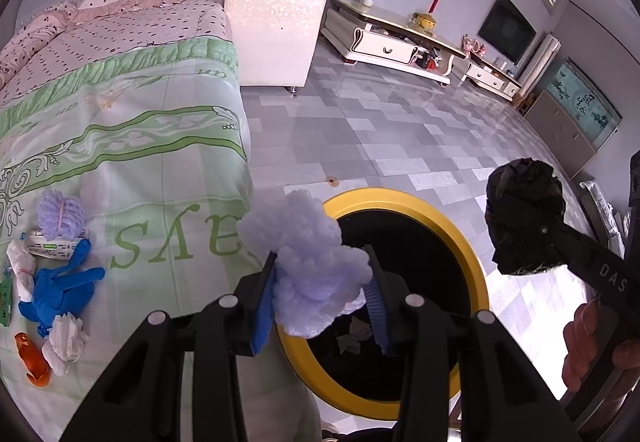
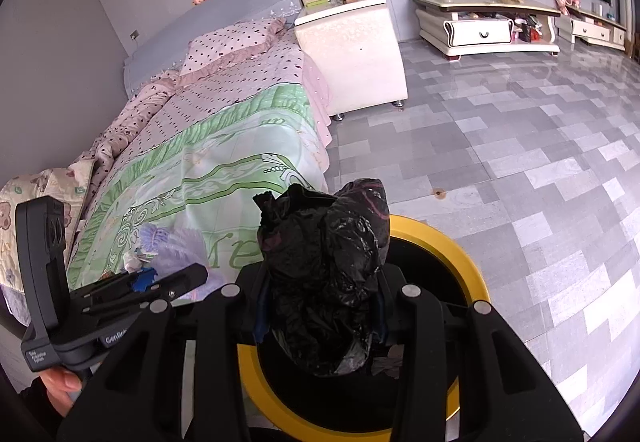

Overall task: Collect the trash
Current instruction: 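Carry the lavender puff and black bag over the bin with both tools, then open both tools to drop the puff and bag into the bin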

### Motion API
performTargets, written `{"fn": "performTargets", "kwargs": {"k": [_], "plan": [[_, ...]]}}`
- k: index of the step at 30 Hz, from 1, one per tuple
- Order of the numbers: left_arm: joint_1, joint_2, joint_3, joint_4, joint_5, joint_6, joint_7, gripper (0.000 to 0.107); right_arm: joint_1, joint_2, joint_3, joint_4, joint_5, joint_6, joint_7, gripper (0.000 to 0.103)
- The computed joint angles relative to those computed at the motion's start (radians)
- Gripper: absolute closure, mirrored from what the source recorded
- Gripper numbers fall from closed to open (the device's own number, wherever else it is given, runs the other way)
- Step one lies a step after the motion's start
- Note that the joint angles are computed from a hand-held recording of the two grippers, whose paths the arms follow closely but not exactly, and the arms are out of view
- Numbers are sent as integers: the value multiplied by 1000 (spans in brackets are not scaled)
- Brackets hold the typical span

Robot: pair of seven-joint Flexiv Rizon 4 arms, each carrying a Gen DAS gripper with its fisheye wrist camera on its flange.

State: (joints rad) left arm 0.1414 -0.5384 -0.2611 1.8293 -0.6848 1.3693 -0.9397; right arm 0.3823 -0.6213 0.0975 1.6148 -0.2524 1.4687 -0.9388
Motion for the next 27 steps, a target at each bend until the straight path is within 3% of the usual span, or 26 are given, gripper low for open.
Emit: {"fn": "performTargets", "kwargs": {"k": [9,16,19,23,27], "plan": [[7,2,-49,7,-26,8,51,64,32,10,-68,21,-12,38,58,64],[20,12,-71,23,-80,7,89,50,56,33,-123,57,-37,59,122,57],[14,17,-57,29,-93,5,92,46,55,42,-128,71,-45,58,137,50],[0,24,-32,33,-94,12,81,37,64,57,-142,91,-61,65,156,49],[6,35,-31,44,-103,19,82,36,79,76,-158,116,-74,87,178,49]]}}
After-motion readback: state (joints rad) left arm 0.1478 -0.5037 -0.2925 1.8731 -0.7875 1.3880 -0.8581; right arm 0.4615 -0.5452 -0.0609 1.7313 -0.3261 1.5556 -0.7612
